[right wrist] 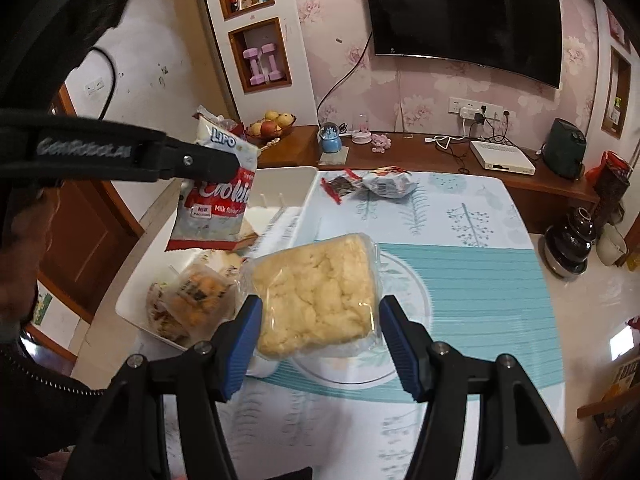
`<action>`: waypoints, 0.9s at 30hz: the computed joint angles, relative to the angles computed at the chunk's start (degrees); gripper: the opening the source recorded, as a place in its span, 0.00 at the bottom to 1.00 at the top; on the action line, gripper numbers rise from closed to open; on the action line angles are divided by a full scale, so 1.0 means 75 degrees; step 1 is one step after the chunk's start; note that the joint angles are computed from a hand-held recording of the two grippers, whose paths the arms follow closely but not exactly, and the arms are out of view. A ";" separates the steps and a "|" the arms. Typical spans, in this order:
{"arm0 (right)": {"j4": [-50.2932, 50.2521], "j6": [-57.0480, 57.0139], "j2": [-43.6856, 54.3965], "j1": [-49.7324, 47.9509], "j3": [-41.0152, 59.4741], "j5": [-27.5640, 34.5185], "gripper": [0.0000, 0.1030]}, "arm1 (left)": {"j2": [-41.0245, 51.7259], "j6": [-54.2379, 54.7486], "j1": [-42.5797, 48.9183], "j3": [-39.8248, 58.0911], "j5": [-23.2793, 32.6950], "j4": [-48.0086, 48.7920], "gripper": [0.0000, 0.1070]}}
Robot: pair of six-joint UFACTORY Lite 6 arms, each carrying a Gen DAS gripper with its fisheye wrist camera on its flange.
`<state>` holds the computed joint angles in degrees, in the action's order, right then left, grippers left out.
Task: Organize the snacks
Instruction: 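Carry the cookie packet with the left tool and cake pack with the right over the tray, then open both tools to drop the cookie packet and cake pack in the tray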
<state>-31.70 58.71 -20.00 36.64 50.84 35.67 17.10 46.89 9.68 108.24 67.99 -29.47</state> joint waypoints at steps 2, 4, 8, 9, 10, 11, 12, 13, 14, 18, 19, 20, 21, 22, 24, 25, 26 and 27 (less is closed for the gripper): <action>-0.0464 0.0867 0.0290 0.0504 0.0176 0.0126 0.59 | -0.0052 0.0505 0.0567 -0.0145 0.0245 -0.0380 0.13; -0.0787 0.1614 0.0586 0.0913 0.0381 0.0175 0.59 | 0.0096 0.0914 0.1108 -0.0088 0.0542 -0.0728 0.13; -0.1533 0.2879 0.1376 0.1694 0.0999 0.0425 0.59 | 0.0564 0.1539 0.1943 0.0251 0.0897 -0.0990 0.13; -0.1650 0.3077 0.1576 0.1826 0.1164 0.0480 0.59 | 0.0763 0.1655 0.2138 0.0456 0.0992 -0.1010 0.13; -0.1779 0.3299 0.1822 0.1954 0.1361 0.0512 0.59 | 0.0885 0.1690 0.2245 0.0601 0.1070 -0.0991 0.13; -0.1859 0.3442 0.1985 0.2037 0.1499 0.0529 0.59 | 0.1132 0.1696 0.2380 0.0917 0.1237 -0.0979 0.13; -0.1941 0.3586 0.2170 0.2117 0.1658 0.0540 0.59 | 0.1332 0.1691 0.2449 0.1164 0.1353 -0.0978 0.13; -0.2011 0.3719 0.2389 0.2178 0.1844 0.0531 0.59 | 0.1603 0.1691 0.2578 0.1535 0.1539 -0.1006 0.13; -0.2030 0.3774 0.2539 0.2201 0.1980 0.0536 0.59 | 0.1798 0.1718 0.2679 0.1800 0.1671 -0.1019 0.13; -0.2150 0.4022 0.3241 0.2322 0.2633 0.0578 0.59 | 0.2310 0.1912 0.2984 0.2467 0.1955 -0.1003 0.13; -0.2201 0.4136 0.3377 0.2326 0.2735 0.0564 0.60 | 0.2434 0.1953 0.3046 0.2616 0.2014 -0.0971 0.13; -0.2217 0.4223 0.3525 0.2311 0.2855 0.0539 0.61 | 0.2492 0.1990 0.3100 0.2680 0.2040 -0.0939 0.13; -0.2206 0.4311 0.3622 0.2280 0.2898 0.0443 0.61 | 0.2602 0.1987 0.3148 0.2804 0.2058 -0.0866 0.15; -0.2163 0.4360 0.3710 0.2255 0.2935 0.0369 0.61 | 0.2740 0.1942 0.3180 0.2996 0.2116 -0.0798 0.17; -0.2041 0.4397 0.3879 0.2198 0.3003 0.0349 0.63 | 0.2800 0.1931 0.3261 0.3056 0.2200 -0.0799 0.35; -0.1995 0.4407 0.3932 0.2193 0.3033 0.0371 0.64 | 0.2823 0.1946 0.3293 0.3084 0.2213 -0.0814 0.38; -0.1989 0.4466 0.3962 0.2177 0.3030 0.0350 0.64 | 0.2825 0.2000 0.3307 0.3094 0.2189 -0.0790 0.45; -0.2027 0.4606 0.3950 0.2163 0.2972 0.0302 0.65 | 0.2716 0.2086 0.3309 0.2926 0.2099 -0.0766 0.49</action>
